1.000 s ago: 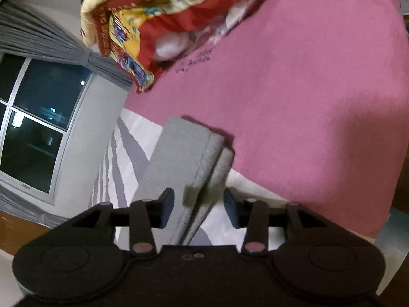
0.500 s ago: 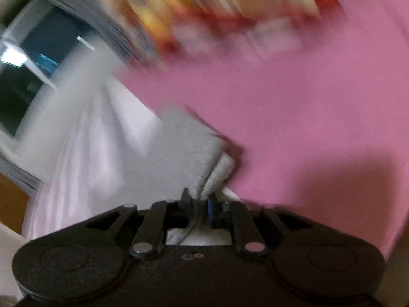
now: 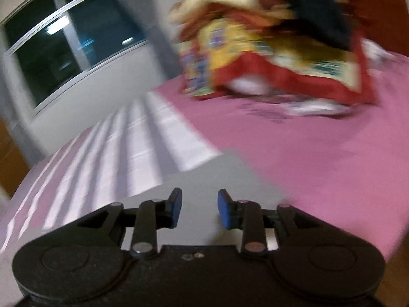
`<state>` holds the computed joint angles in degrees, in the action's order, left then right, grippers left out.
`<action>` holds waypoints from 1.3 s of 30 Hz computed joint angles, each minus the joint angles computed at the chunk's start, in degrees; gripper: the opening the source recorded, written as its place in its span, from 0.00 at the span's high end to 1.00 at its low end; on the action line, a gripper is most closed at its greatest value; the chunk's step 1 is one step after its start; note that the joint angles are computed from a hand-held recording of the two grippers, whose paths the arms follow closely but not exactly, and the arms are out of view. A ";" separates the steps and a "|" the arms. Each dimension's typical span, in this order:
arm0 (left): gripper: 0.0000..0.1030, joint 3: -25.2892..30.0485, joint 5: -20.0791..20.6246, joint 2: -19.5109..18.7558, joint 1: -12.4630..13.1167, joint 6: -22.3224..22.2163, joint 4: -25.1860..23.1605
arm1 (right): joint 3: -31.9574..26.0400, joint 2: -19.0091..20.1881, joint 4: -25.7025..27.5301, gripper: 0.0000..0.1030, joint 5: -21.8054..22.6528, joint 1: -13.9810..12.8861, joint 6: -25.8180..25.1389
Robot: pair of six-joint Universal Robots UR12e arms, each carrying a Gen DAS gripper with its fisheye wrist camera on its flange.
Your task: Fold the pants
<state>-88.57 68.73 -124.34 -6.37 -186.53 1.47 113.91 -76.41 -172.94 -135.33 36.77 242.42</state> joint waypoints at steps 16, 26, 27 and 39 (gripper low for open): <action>0.16 12.93 5.16 -6.83 -4.17 5.49 -18.19 | -19.20 11.84 6.28 0.62 25.03 -5.61 -21.55; 0.15 14.58 9.10 -7.73 -3.72 4.63 -16.56 | -42.92 26.28 12.33 0.57 30.83 -3.69 -35.52; 0.15 14.72 8.38 -8.14 -3.30 3.34 -17.39 | -45.51 27.85 12.85 0.57 33.41 -3.81 -35.83; 0.15 6.24 10.83 -4.53 -2.86 9.30 -10.36 | -35.41 23.94 6.97 0.59 40.45 -6.03 -30.96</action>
<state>-82.33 79.56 -128.87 -9.22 -177.22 -8.89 78.51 -52.48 -165.97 -94.88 30.73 211.46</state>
